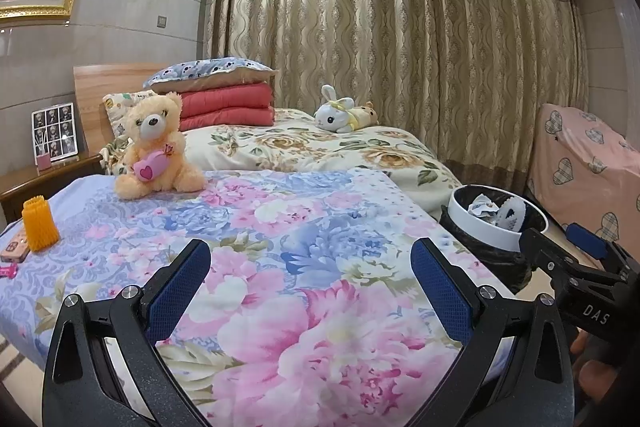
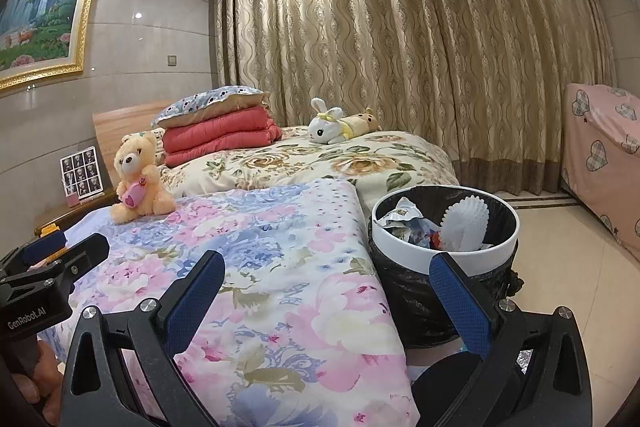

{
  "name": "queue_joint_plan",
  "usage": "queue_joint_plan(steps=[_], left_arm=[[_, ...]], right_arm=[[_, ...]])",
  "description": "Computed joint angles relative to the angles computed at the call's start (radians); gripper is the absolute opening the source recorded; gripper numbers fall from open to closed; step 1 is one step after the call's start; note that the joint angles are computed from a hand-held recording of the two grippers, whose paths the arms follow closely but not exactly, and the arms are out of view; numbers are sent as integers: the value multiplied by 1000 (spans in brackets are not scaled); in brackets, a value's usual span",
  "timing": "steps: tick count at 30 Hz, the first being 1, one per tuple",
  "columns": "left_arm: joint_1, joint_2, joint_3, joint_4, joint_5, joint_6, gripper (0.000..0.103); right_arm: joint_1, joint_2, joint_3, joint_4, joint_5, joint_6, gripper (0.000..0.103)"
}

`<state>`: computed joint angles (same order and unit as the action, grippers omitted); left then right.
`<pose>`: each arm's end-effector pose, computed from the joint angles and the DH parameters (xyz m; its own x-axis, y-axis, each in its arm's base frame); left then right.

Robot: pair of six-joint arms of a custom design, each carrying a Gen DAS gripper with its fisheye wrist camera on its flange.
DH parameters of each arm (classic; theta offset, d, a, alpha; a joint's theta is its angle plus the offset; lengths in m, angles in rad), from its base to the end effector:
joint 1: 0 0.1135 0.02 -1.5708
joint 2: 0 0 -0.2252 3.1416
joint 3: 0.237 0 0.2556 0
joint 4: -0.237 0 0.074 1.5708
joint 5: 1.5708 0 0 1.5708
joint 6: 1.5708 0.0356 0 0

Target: Collect trash

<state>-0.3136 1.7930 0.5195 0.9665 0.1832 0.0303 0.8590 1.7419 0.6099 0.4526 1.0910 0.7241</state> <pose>0.2869 -0.0999 0.0802 -0.2731 0.1199 -0.9545 0.4770 0.8785 -0.0261 0.2124 0.1979 0.0792 -0.2404 0.1895 -0.9520 0.3477 0.9325 0.0978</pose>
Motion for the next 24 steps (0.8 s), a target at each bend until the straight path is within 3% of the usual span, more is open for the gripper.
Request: queue_joint_plan(steps=[24], left_arm=[[-14,-10,-8,-14,5,0,103]], right_arm=[[13,-3,9,-28,2,26,103]])
